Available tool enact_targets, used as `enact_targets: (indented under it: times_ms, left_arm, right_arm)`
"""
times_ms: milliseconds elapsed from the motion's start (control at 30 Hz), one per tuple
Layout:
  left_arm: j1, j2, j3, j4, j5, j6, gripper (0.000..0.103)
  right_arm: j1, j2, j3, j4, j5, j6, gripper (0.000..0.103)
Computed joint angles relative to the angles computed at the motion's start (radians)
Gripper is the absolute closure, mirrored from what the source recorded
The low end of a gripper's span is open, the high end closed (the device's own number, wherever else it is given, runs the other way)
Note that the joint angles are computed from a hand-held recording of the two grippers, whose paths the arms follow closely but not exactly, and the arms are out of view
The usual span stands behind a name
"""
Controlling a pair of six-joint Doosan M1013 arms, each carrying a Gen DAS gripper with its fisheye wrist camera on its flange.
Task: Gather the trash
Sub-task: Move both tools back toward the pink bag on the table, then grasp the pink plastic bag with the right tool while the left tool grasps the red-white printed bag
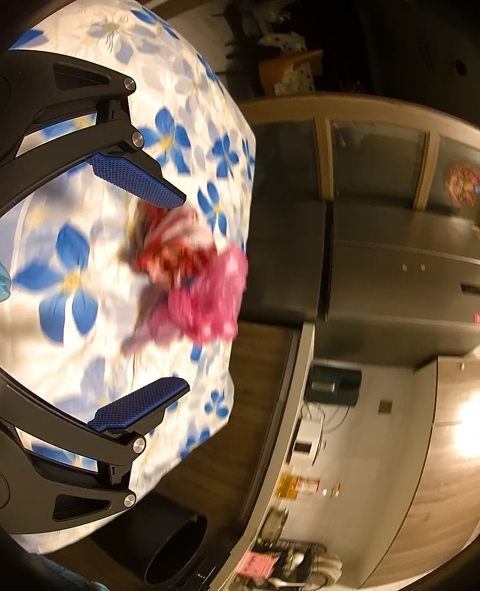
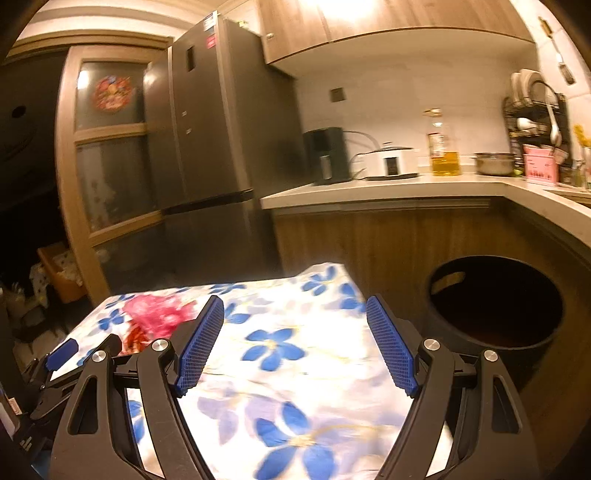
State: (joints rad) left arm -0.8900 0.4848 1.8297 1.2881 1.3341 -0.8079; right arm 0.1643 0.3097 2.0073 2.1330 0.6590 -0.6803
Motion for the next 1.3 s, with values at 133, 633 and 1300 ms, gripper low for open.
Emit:
enact_targets:
  times_ms: [133, 633, 1300]
  left_arm:
    - [0.006, -0.022, 0.044, -0.025, 0.012, -0.032, 0.012]
    - [0.035, -0.073, 0.140, -0.022, 0.006, -0.109, 0.012]
    - [0.080, -0.089, 0.169, 0.050, -0.102, -0.114, 0.012]
  right_arm:
    - [0.042, 0.015, -0.012, -0.034, 0.004, 0.011, 0.025]
    - [0.194, 0.107, -0.098, -0.064, -0.043, 0.018, 0.025]
    - [0.230, 0.163, -0.152, -0.229, -0.062, 0.131, 0.076]
